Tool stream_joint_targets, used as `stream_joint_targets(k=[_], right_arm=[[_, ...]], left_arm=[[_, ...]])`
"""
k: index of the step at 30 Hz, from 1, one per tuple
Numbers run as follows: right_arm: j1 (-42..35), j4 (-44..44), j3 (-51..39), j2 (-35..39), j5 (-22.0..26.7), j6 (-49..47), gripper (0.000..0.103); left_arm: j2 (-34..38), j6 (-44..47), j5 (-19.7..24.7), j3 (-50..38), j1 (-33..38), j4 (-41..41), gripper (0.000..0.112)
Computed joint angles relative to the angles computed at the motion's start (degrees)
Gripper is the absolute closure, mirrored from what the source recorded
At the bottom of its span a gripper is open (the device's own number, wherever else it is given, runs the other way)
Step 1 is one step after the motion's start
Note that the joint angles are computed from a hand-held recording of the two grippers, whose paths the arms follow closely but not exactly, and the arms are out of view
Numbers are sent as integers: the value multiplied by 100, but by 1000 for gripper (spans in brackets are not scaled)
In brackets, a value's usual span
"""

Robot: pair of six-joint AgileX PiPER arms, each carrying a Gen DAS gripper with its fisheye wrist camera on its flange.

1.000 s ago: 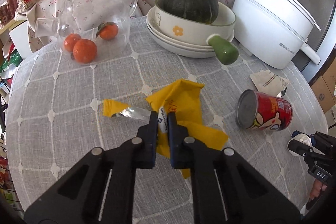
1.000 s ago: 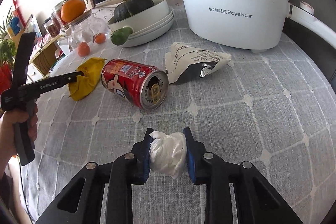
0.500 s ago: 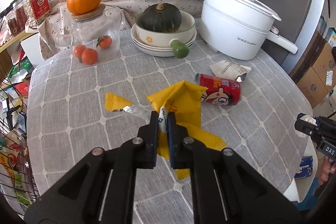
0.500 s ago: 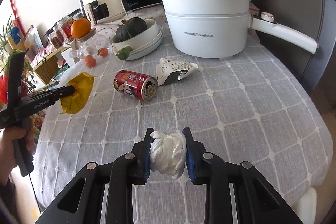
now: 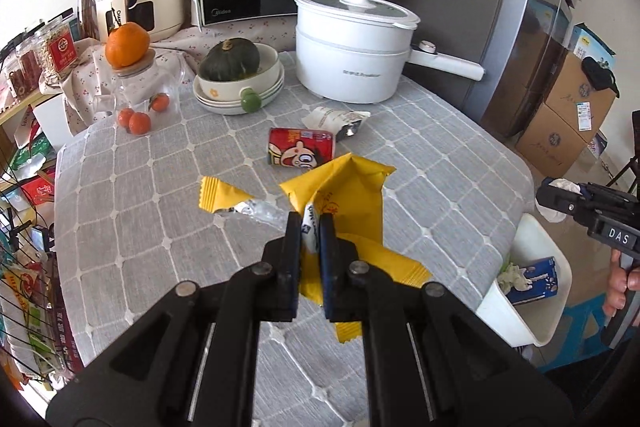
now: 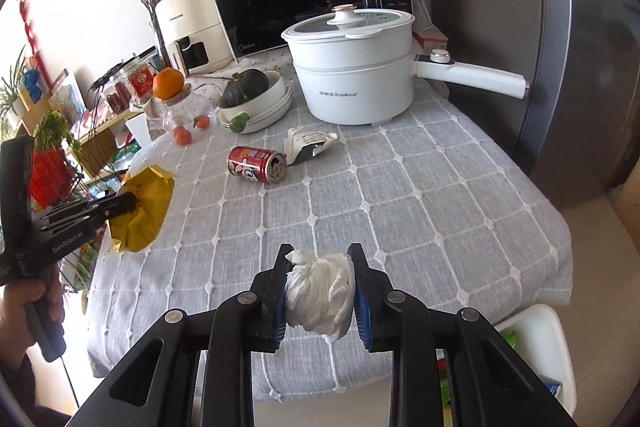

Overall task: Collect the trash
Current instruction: 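Carry the yellow wrapper and tissue ball over the white bin and open both tools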

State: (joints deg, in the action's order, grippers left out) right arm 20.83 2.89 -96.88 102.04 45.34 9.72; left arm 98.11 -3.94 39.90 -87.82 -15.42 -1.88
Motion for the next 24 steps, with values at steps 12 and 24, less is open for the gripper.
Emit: stream_joint_targets(k=[12,24], right_arm=[[-476,437,1826,-1679,-421,-345,75],[-1249,274,2964,-2529,-462,-649,75]], left_arm=[[-750,-691,-602,1130,-1199,-220,103],[-315,-1146,-1094,1234,-2231,-194,103]])
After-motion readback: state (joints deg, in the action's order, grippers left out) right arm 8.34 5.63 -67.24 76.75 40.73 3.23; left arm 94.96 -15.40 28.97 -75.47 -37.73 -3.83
